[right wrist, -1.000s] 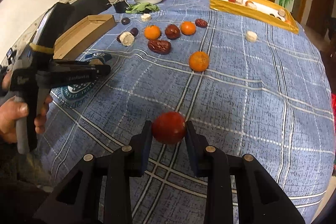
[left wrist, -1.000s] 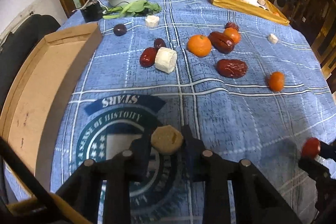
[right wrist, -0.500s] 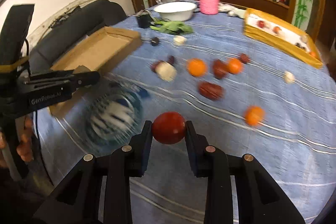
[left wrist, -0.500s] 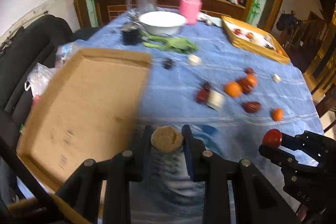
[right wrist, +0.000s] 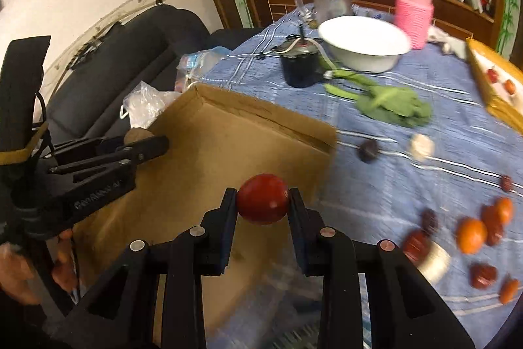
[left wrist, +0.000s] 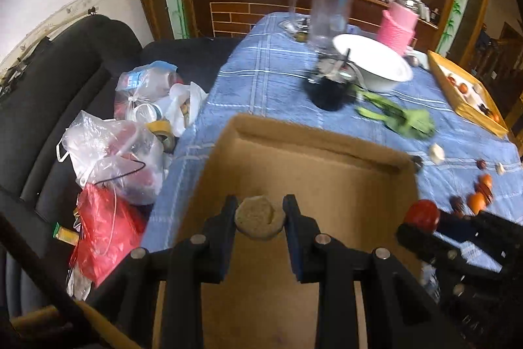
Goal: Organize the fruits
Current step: 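Carry both items over the cardboard tray and open both grippers, then grasp a small orange with the right gripper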
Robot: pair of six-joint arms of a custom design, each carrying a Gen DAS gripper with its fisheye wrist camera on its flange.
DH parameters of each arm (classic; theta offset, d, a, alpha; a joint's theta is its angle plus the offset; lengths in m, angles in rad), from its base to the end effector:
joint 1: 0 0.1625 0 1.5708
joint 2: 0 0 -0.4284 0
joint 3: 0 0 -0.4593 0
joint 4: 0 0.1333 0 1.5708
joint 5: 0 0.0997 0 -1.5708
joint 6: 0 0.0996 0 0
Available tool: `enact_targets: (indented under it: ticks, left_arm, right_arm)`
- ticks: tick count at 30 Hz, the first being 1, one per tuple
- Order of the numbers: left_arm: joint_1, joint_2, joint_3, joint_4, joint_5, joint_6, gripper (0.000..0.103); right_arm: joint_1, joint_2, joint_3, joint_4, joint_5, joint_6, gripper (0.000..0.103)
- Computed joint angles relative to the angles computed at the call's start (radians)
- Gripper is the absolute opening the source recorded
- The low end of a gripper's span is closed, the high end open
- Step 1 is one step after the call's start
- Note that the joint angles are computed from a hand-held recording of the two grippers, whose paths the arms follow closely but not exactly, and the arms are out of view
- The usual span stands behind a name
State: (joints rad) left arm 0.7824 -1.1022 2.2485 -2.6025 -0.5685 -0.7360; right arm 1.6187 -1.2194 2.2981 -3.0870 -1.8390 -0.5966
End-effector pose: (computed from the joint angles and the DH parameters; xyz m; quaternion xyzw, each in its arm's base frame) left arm -0.1841 -0.4893 0.0615 0.0504 0.8746 -0.2949 0.3816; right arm 0.1305 -0.4898 0.1152 0.2789 -0.9268 0.1717 0.1839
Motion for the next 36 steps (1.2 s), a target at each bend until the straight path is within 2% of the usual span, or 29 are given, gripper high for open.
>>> enact_targets:
  ticks: [6,11,22,25,28,30,36]
  left_arm:
    - [0.071,0.057,-0.057,-0.043,-0.017,0.101,0.031]
    - [0.114,0.088,-0.093,-0.032,-0.053,0.119,0.031]
    - [0.116,0.085,-0.078,-0.054,-0.042,0.120,0.034]
    - [0.101,0.059,-0.041,-0.071,-0.041,0.093,0.037]
    - [0.076,0.034,-0.006,-0.071,-0.035,0.052,0.045]
    - [0.046,0.015,0.029,-0.083,-0.018,0.015,0.055]
    - [-0.063,-0.032,0.108,-0.047,0.045,-0.132,0.070]
  right_arm:
    - [0.036,0.142,-0.090,-0.028,-0.055,0.048,0.029]
    - [0.025,0.190,-0.127,-0.020,-0.101,0.079,0.029]
    - [0.034,0.219,-0.138,-0.055,-0.172,0.067,0.032]
    - [0.033,0.194,-0.110,-0.074,-0.177,0.045,0.033]
    - [0.037,0.154,-0.070,-0.095,-0.180,0.024,0.036]
    - [0.039,0.125,-0.045,-0.103,-0.168,0.012,0.036]
    - [0.045,0.005,0.052,-0.143,-0.150,-0.038,0.038]
